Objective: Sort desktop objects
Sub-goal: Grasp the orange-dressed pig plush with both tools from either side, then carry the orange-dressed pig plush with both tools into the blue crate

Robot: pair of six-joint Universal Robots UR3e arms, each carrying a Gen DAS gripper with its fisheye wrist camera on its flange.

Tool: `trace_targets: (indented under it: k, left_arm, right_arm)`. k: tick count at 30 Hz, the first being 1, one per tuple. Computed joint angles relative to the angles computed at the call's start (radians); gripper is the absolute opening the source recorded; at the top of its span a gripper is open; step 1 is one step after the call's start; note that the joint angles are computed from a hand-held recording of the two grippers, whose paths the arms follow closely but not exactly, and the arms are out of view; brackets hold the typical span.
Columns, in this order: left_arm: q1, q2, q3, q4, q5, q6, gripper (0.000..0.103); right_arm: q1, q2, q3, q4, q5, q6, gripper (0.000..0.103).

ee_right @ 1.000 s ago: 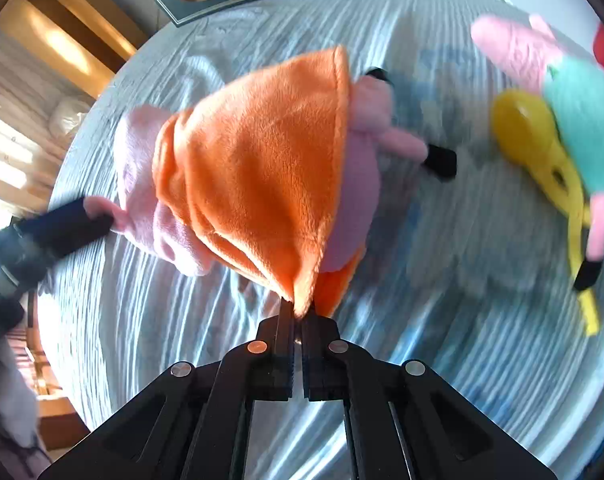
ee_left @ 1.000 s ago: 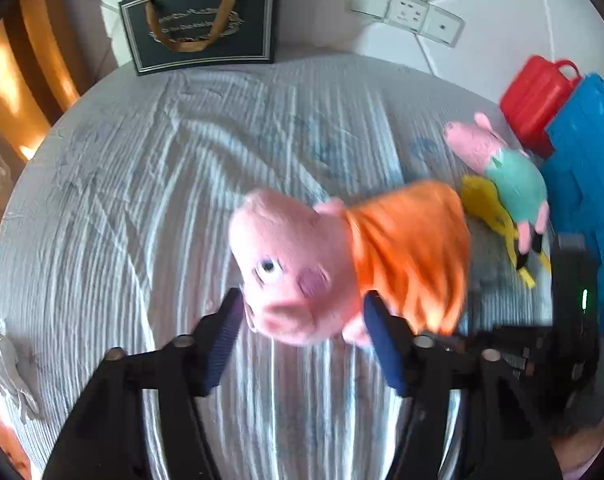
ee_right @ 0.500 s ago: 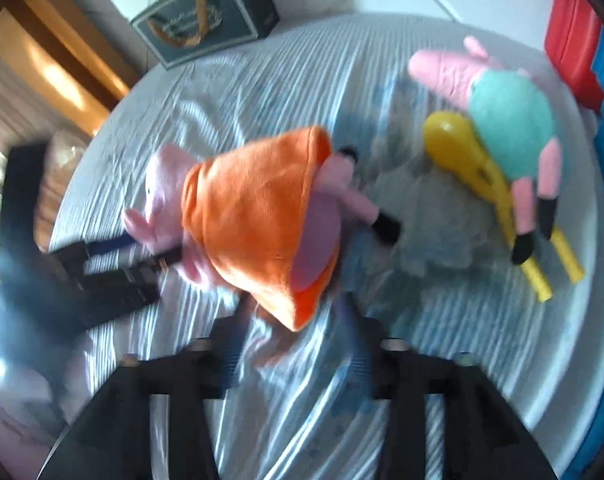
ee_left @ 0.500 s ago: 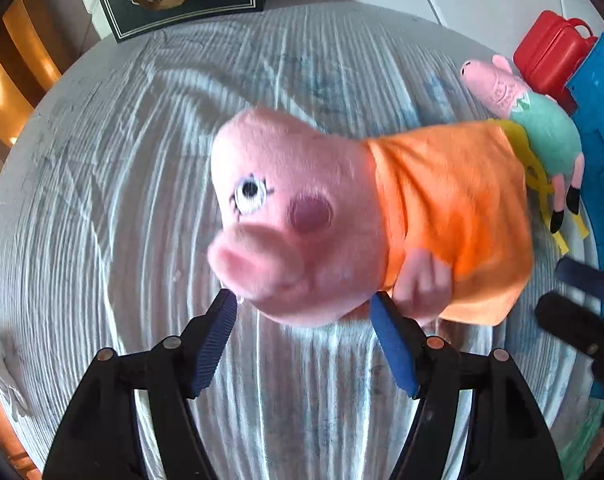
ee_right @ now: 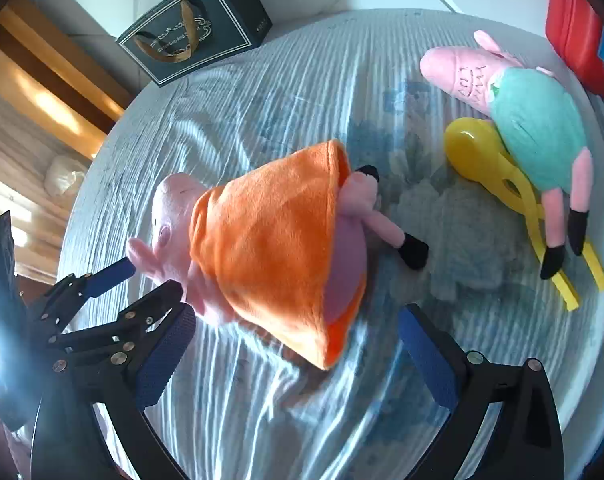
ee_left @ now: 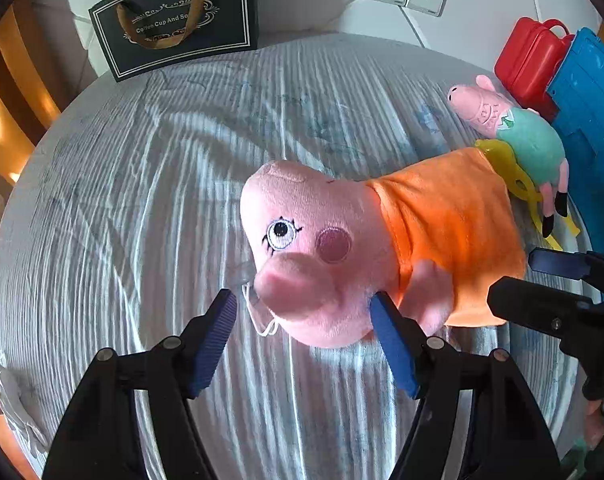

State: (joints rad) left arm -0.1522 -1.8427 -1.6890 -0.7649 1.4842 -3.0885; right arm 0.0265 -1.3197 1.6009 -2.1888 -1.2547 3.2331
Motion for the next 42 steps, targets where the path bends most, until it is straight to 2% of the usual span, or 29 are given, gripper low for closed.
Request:
trace_targets:
  k: [9, 12, 17, 19, 21, 24, 29, 34, 39, 42]
  left_arm:
    - [0.003, -0.150, 0.108, 0.036, -0.057, 0.008, 0.100]
    - [0.022, -0.183, 0.125, 0.049, -0.099, 0.016, 0.102]
    - [0.047, -0.201, 0.103, 0.097, -0.161, 0.007, 0.100]
    - [0.049, -0.182, 0.068, 0.122, -0.194, 0.026, 0.082]
    - [0.020, -0.162, 0.048, 0.147, -0.154, 0.020, 0.076]
    - [-0.016, -0.140, 0.035, 0.152, -0.103, 0.016, 0.072]
    - [-0.051, -0.060, -0.006, 0.160, -0.091, 0.004, 0.071]
    - [-0.115, 0.010, 0.023, 0.134, -0.084, -0.003, 0.071]
    - [-0.229, 0.010, 0.166, 0.084, -0.073, -0.014, 0.071]
    - [-0.305, -0.023, 0.335, 0.030, -0.075, -0.005, 0.071]
  right_arm:
    - [0.018, 0.182, -0.174, 0.018, -0.011, 0.022, 0.103]
    - [0.006, 0.239, -0.224, 0.040, 0.013, 0.021, 0.103]
    - [-0.015, 0.285, -0.244, 0.018, 0.058, 0.012, 0.103]
    - [-0.014, 0.284, -0.235, 0.006, 0.053, 0.000, 0.103]
    - [0.000, 0.260, -0.203, -0.030, 0.032, -0.011, 0.087]
    - [0.034, 0.221, -0.173, -0.054, -0.022, -0.017, 0.080]
    - [0.028, 0.092, -0.032, -0.107, -0.039, -0.027, 0.079]
    - [-0.021, -0.118, 0.129, -0.140, -0.040, -0.030, 0.079]
    - [-0.117, -0.378, 0.252, -0.085, -0.048, -0.032, 0.079]
    - [-0.228, -0.580, 0.291, 0.010, -0.032, -0.061, 0.079]
